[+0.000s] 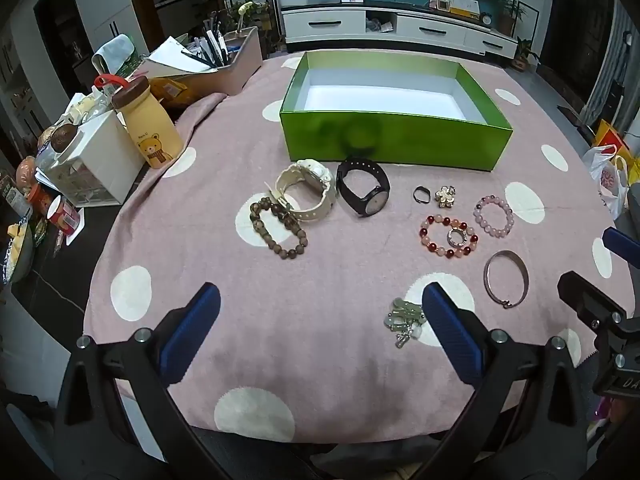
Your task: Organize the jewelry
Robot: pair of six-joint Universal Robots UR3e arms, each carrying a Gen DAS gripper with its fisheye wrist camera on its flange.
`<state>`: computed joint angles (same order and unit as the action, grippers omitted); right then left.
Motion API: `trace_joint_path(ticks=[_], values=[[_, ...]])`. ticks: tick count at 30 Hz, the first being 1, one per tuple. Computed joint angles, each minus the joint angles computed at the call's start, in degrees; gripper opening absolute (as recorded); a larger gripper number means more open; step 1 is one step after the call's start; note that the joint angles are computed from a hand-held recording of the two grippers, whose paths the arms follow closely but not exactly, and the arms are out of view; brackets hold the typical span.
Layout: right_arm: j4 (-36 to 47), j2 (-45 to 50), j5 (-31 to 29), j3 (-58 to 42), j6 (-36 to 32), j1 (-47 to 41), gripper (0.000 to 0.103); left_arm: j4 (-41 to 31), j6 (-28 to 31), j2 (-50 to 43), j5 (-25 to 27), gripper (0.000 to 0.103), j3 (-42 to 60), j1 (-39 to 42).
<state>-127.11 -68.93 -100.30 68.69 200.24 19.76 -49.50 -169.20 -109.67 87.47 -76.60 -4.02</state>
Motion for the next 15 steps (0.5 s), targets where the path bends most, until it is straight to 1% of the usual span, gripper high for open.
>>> trace_joint_path(ticks=[3,4,5,11,15], values=[[0.4,0.4,0.3,-0.8,-0.5,-0.6,0.102,-0.7,0.3,0.1,-0.8,0.101,0.2,0.4],[1.6,1.3,-1.4,-2.5,-0.8,0.2,0.102,-0.6,0.4,0.3,-0.9,0.101,0.0,0.5],[1.6,1.4,-1.5,-2.6,-0.7,0.2,0.102,-0.5,0.6,0.4,-0.9,0.101,-0.2,0.6],[-0.2,-0.7,-1.3,1.5,-0.3,0.3,0.102,-1.0,0.7,1.1,-0.7,0.101,-0.3,0.3],[1.4,-0.5,-0.9,0.4,0.7,0.1,0.102,-1.3,0.7,0.3,0.2,0.101,0.5,-0.6]])
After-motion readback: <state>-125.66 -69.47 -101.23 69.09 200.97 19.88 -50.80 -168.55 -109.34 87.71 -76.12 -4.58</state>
